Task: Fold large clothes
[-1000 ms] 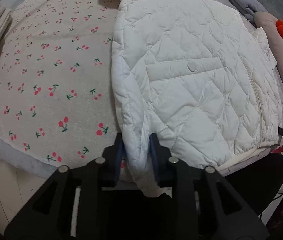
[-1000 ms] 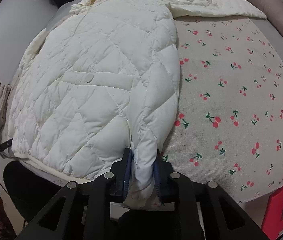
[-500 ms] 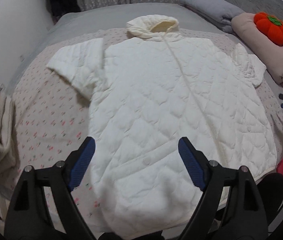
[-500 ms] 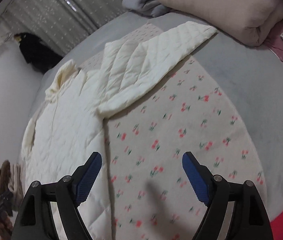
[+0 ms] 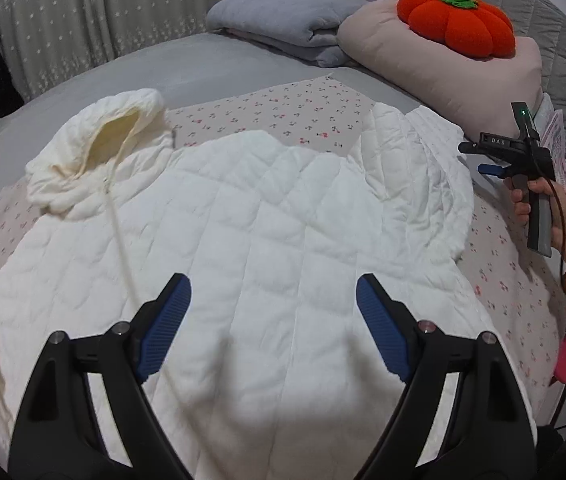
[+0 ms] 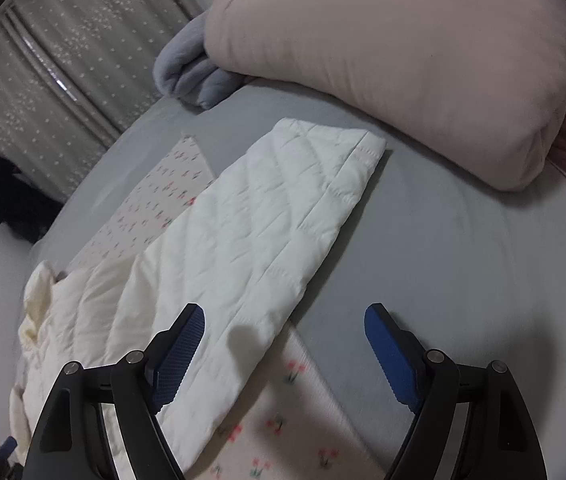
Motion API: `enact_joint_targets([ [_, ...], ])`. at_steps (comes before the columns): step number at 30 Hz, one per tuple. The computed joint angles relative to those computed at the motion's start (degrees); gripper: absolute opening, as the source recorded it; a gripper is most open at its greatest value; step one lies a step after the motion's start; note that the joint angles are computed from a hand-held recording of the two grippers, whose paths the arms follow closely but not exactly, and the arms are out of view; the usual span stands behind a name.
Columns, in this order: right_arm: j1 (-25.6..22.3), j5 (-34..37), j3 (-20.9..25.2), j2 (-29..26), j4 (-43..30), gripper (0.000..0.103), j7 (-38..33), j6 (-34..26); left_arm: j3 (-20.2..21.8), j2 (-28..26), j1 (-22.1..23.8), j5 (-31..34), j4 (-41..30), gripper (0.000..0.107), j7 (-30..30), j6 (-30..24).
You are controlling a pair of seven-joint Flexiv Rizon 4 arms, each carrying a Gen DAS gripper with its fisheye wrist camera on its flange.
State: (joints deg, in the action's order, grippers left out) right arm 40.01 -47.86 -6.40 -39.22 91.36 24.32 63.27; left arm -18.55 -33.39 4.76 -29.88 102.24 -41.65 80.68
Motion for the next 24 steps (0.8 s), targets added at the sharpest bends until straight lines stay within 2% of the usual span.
enact_joint_targets([
  [3, 0.05, -1.20, -2.66, -1.49, -1.47, 0.078, 2.72, -0.86, -0.17, -6.20, -2.06, 0.05, -7.20, 0.079, -1.86, -1.44],
  [5, -0.23, -1.03, -2.68, -2.54, -3.43, 0.069, 2.41, -3.55, -3.98, -9.25, -0.57, -1.67, -9.22, 0.076, -1.21, -0.19],
  [6, -0.38, -0.65, -2.21, -3.08, -4.68, 0.049, 1.09, -5.52, -6.10, -10.58, 0.36, -2.30, -9.79, 0.073, -0.50, 1.07],
  [7, -0.78, 0.49, -1.03, -3.57, -6.24, 0.019, -1.44, -7.99, -7.90, -11.79, 1.18, -2.75, -10.24, 0.069, -0.12, 2.31],
  [9, 0.76, -1.48, -1.88, -2.56, -6.04, 0.009, -1.37, -9.89, -11.38, -13.83, 3.04, -3.52, -10.92, 0.064, -0.20, 3.77],
  [11, 4.05, -7.13, -3.41, 0.17, -4.46, 0.007, -1.84, -16.19, -12.99, -15.72, 4.08, -4.28, -12.34, 0.060, -1.82, 2.81],
  [13, 8.33, -12.13, -3.57, 3.56, -2.15, 0.006, -3.71, -27.34, -13.79, -17.04, 4.93, -5.26, -13.40, 0.053, -3.44, 0.89],
  [17, 13.17, -12.24, -0.21, 7.30, 1.74, 0.005, -7.52, -46.64, -16.26, -18.85, 6.74, -6.71, -13.44, 0.047, -3.95, 1.84],
  [18, 13.38, -11.36, 0.79, 6.99, 1.67, 0.005, -8.75, -49.40, -16.54, -19.14, 6.96, -6.65, -13.38, 0.047, -4.05, 2.04],
  [20, 12.05, -6.80, 4.11, 6.46, 2.01, 0.004, -11.29, -51.12, -16.28, -19.59, 6.65, -6.10, -13.79, 0.047, -4.44, 2.08],
  [23, 7.00, 2.39, 9.66, 4.36, 1.77, 0.004, -14.28, -48.36, -15.37, -19.44, 5.99, -4.96, -13.74, 0.047, -5.23, 2.42],
  [24, 7.11, 2.36, 9.83, 3.46, 0.54, 0.004, -14.96, -50.17, -14.56, -19.38, 5.38, -4.50, -14.07, 0.047, -5.77, 2.31],
])
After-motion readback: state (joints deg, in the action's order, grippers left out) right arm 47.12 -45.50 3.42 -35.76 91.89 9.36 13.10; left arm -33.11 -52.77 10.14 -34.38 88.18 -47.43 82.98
